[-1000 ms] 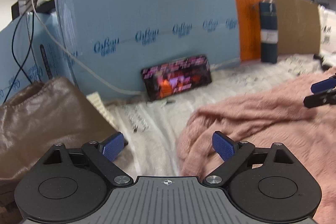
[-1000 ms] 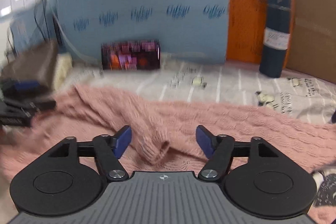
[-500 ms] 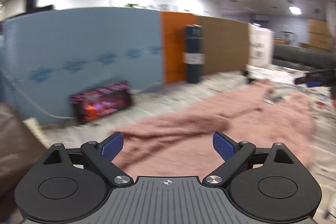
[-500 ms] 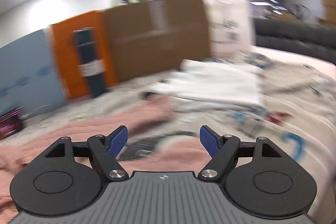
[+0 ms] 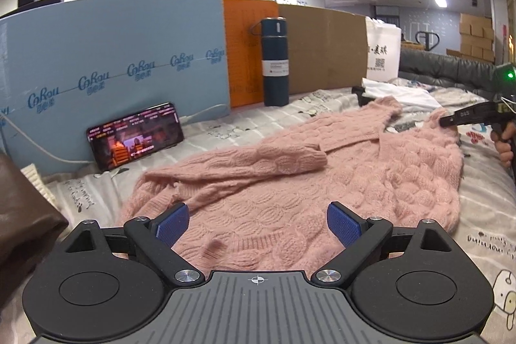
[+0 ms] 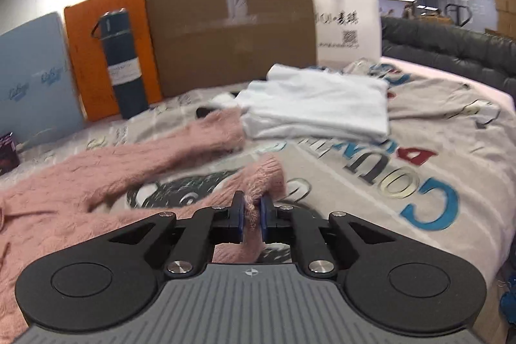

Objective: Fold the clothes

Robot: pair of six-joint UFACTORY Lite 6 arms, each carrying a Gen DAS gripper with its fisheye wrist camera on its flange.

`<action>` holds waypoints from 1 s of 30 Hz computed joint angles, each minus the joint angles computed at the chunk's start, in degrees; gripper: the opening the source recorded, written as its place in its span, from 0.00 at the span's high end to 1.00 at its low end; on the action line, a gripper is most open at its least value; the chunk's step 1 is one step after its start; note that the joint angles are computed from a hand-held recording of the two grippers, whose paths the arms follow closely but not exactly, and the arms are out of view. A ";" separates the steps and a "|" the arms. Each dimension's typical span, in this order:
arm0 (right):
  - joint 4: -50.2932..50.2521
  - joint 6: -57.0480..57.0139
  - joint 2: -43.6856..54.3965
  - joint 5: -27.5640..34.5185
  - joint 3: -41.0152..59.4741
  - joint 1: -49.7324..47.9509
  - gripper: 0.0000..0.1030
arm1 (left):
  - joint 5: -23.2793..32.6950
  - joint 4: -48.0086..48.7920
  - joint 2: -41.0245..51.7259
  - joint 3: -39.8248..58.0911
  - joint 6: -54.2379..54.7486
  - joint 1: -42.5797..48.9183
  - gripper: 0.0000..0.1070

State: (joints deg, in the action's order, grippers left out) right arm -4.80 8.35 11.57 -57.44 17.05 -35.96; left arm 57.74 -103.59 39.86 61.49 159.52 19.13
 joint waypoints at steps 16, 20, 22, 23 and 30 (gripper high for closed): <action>6.52 -3.66 -10.24 -4.03 -6.98 4.99 0.47 | 4.55 -6.98 -0.09 1.53 -3.91 5.40 0.07; -15.33 10.09 -12.53 0.67 -5.51 8.24 0.42 | 5.24 -7.48 0.11 2.04 -5.57 6.36 0.07; -22.70 16.08 -8.42 1.86 -1.54 12.94 0.42 | 5.49 -7.14 0.25 2.19 -5.91 6.63 0.07; -22.79 16.67 -5.92 2.41 0.62 16.52 0.42 | 5.59 -7.18 0.30 2.15 -5.89 6.65 0.07; -14.72 12.45 5.81 13.07 13.42 33.81 0.75 | 5.92 -6.42 0.88 2.23 -6.41 7.12 0.07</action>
State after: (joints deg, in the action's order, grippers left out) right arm -19.52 20.80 17.38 -44.37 30.46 -2.16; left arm 63.66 -110.01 40.74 63.71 153.11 26.25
